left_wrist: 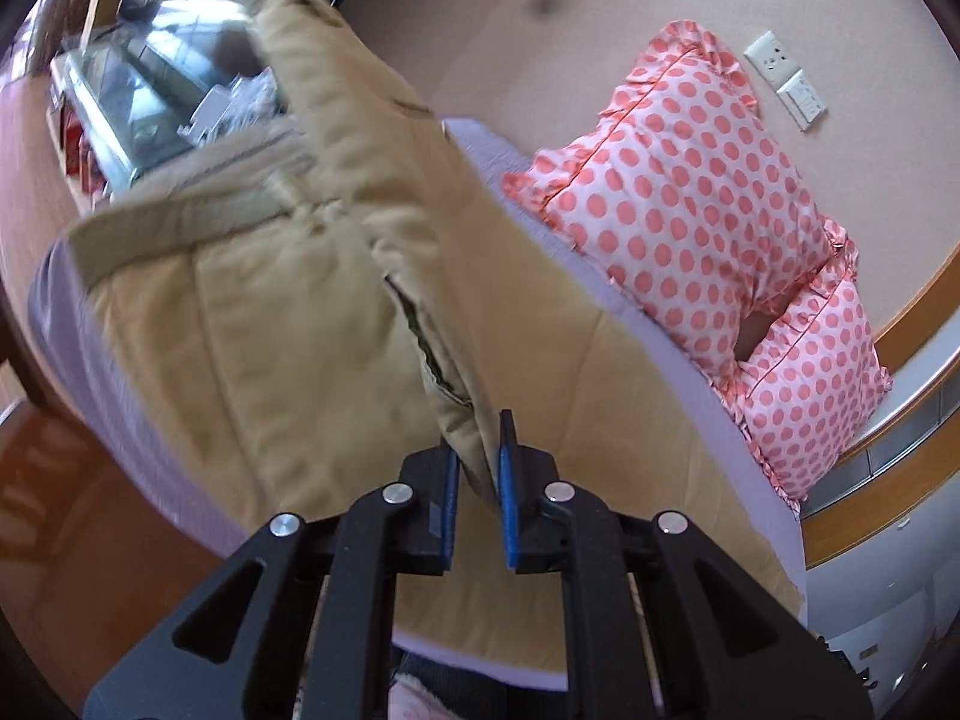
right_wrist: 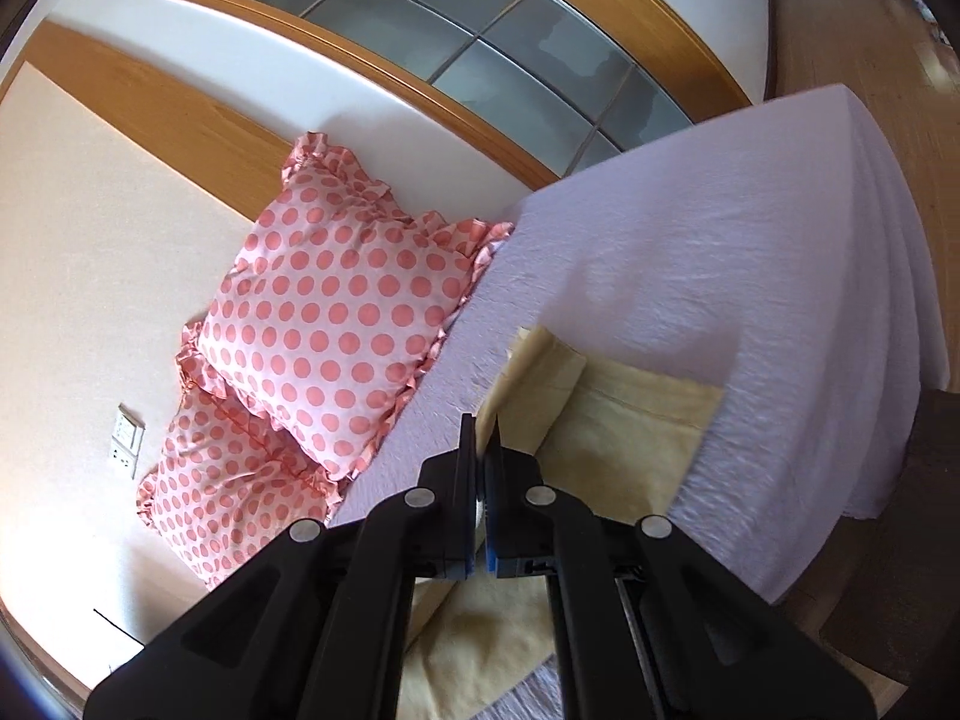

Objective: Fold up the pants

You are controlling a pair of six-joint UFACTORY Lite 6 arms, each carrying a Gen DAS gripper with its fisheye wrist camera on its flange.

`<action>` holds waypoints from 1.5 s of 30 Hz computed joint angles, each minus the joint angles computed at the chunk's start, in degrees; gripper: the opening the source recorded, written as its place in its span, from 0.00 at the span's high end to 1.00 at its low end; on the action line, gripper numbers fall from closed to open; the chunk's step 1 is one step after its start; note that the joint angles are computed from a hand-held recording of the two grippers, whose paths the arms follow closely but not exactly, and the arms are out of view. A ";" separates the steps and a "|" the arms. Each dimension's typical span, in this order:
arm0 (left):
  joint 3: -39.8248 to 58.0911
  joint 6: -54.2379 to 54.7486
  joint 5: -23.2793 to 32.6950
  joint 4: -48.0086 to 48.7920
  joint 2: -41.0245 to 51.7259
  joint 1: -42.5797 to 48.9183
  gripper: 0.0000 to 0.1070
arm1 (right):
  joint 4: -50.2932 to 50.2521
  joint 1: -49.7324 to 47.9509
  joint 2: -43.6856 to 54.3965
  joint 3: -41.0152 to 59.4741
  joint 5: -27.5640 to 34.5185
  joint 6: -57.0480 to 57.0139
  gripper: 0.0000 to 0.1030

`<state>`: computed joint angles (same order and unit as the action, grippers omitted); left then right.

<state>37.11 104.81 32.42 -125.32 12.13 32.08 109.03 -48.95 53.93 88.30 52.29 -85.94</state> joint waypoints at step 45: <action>-19.11 18.72 14.20 -6.58 -8.09 16.18 0.55 | 7.69 2.57 0.34 -6.76 -5.02 -20.53 0.88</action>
<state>18.00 123.53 46.62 -131.89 4.04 48.27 116.72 -46.38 54.27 81.54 47.27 -106.47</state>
